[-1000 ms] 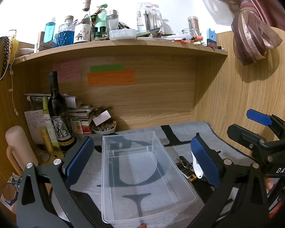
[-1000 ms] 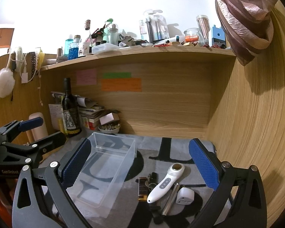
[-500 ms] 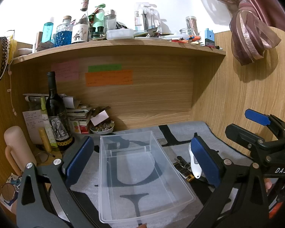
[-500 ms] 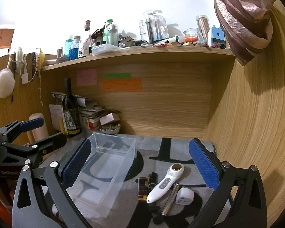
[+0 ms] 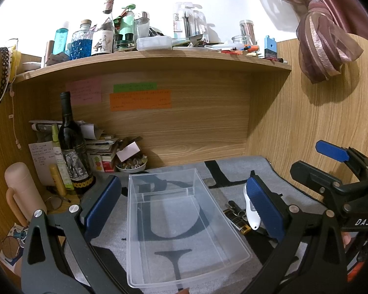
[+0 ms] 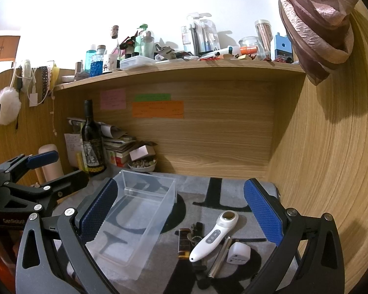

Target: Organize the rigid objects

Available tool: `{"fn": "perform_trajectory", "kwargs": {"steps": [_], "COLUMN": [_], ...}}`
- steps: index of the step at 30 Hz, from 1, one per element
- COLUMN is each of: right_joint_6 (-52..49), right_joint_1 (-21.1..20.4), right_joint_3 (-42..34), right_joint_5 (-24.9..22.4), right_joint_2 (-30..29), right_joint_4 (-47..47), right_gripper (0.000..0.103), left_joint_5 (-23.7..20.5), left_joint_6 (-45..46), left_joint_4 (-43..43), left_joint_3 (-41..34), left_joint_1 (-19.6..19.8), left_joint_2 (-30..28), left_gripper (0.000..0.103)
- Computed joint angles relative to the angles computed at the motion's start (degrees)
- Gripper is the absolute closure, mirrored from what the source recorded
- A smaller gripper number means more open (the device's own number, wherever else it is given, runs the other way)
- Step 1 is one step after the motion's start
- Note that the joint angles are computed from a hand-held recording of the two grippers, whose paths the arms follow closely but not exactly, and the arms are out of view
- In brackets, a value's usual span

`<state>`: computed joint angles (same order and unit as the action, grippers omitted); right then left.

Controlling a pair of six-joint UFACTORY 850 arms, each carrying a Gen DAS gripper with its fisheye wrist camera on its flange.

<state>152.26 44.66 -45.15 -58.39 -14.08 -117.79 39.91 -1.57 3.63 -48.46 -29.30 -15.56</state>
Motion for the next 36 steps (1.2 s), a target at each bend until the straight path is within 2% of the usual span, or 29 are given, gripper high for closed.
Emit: {"fn": "perform_trajectory", "kwargs": {"steps": [7,15,18,19,20,22,27,29,31,35,36], "right_joint_6": [-0.11,-1.38,-1.75,-1.84,-1.76,-1.99,-3.1,-3.79,-4.26,-3.76,-4.15], "right_joint_1": [-0.32,-1.65,-2.23,-2.49,-2.78,-3.23,-5.2,-6.11,-6.98,-9.44,-9.92], "right_joint_3": [-0.3,-1.11,-1.49,-1.59,-1.6,-1.64,-1.55,-1.51,-1.41,-1.06,-1.15], "right_joint_5": [0.96,4.32,5.17,5.57,5.84,6.31,8.24,9.19,10.06,13.45,14.2], "right_joint_2": [-0.14,-0.66,-1.24,-1.35,-1.48,-1.62,-1.55,-1.42,-1.33,-1.26,-1.4], "right_joint_4": [-0.2,-1.06,-0.83,-0.8,-0.83,-0.38,1.64,3.04,4.15,5.92,6.72], "right_gripper": [0.0,0.0,0.0,0.0,0.0,0.003,0.012,0.014,0.017,0.021,0.025], "left_joint_5": [-0.32,-2.0,-2.98,-3.53,-4.2,-6.72,-13.15,-15.93,-19.47,-24.21,-25.04], "left_joint_6": [-0.52,-7.53,-7.92,-8.28,-8.58,-9.94,-19.01,-21.43,-28.97,-44.59,-48.93], "left_joint_4": [0.26,8.37,8.27,8.55,8.72,9.55,17.4,19.41,26.89,43.29,48.08], "left_joint_3": [-0.31,-2.06,-2.86,-3.2,-3.56,-4.88,-9.13,-10.82,-13.46,-17.25,-18.11], "left_joint_1": [-0.01,1.92,2.5,2.77,3.05,3.9,7.37,8.23,9.6,10.87,11.07], "left_joint_2": [-0.23,-1.89,-2.84,-3.13,-3.49,-4.39,-7.39,-8.59,-10.53,-13.48,-14.23], "left_gripper": [0.0,0.0,0.001,0.005,0.013,0.019,0.023,0.03,0.031,0.042,0.043]}}
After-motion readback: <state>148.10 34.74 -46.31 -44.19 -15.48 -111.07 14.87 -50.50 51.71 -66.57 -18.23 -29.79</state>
